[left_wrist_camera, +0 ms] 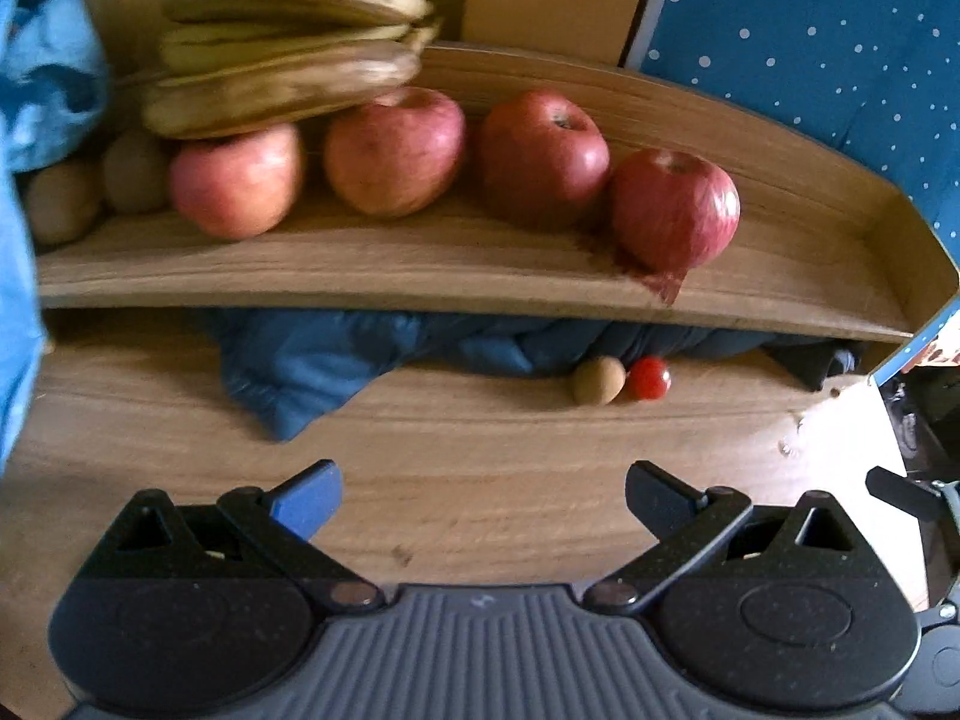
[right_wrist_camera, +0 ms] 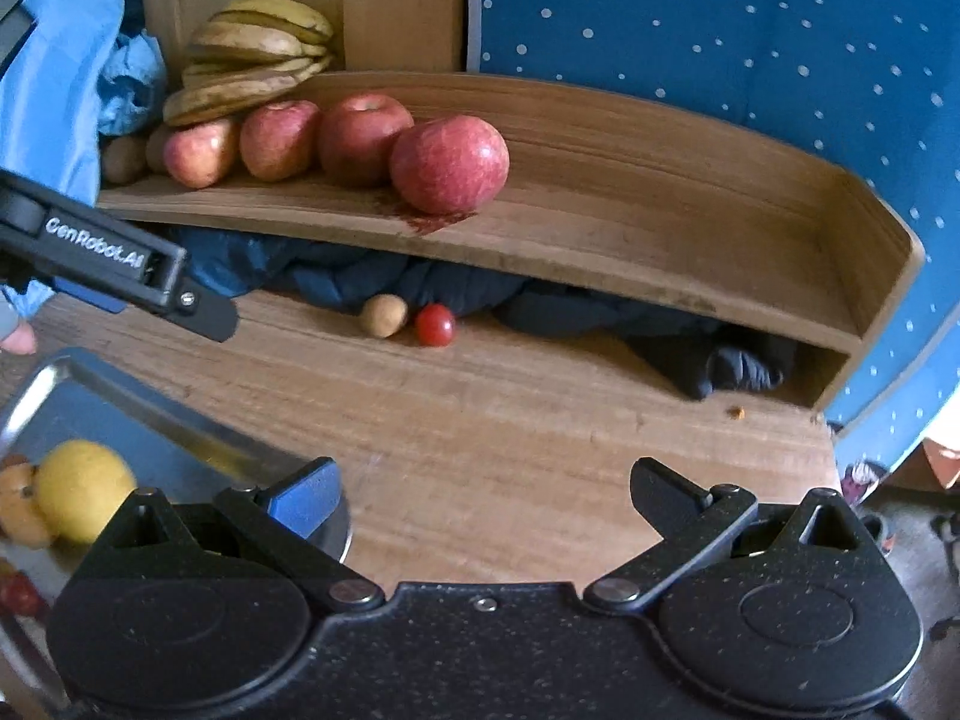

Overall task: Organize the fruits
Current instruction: 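Close left gripper on the brown kiwi while right gripper grasps the cherry tomato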

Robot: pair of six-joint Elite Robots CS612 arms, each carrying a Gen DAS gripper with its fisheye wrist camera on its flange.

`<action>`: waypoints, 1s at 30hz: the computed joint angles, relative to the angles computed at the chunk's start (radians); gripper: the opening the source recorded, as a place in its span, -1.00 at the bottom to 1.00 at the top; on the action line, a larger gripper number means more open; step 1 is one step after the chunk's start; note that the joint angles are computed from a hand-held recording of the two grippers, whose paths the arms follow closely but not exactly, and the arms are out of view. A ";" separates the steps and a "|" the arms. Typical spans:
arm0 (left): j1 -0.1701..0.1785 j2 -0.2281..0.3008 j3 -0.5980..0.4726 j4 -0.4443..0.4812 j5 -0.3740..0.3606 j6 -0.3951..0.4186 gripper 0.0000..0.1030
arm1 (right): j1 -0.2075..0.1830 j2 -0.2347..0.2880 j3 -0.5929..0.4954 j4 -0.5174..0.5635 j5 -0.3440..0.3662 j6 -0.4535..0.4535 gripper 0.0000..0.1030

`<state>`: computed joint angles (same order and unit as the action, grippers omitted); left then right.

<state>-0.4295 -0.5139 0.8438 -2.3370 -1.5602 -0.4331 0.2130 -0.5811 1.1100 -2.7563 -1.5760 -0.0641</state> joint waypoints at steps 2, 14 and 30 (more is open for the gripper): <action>0.003 0.025 -0.039 0.013 -0.020 0.009 0.99 | 0.000 0.016 -0.031 0.022 -0.001 -0.008 0.99; 0.019 0.149 -0.233 0.089 -0.132 0.038 0.99 | 0.009 0.105 -0.181 0.100 -0.030 -0.022 0.89; 0.035 0.216 -0.322 0.068 -0.263 0.022 0.47 | 0.012 0.184 -0.318 0.185 0.013 -0.047 0.32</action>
<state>-0.3944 -0.2975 0.5215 -2.2693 -1.8231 -0.4110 0.2253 -0.3969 0.7915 -2.5716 -1.5633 -0.1108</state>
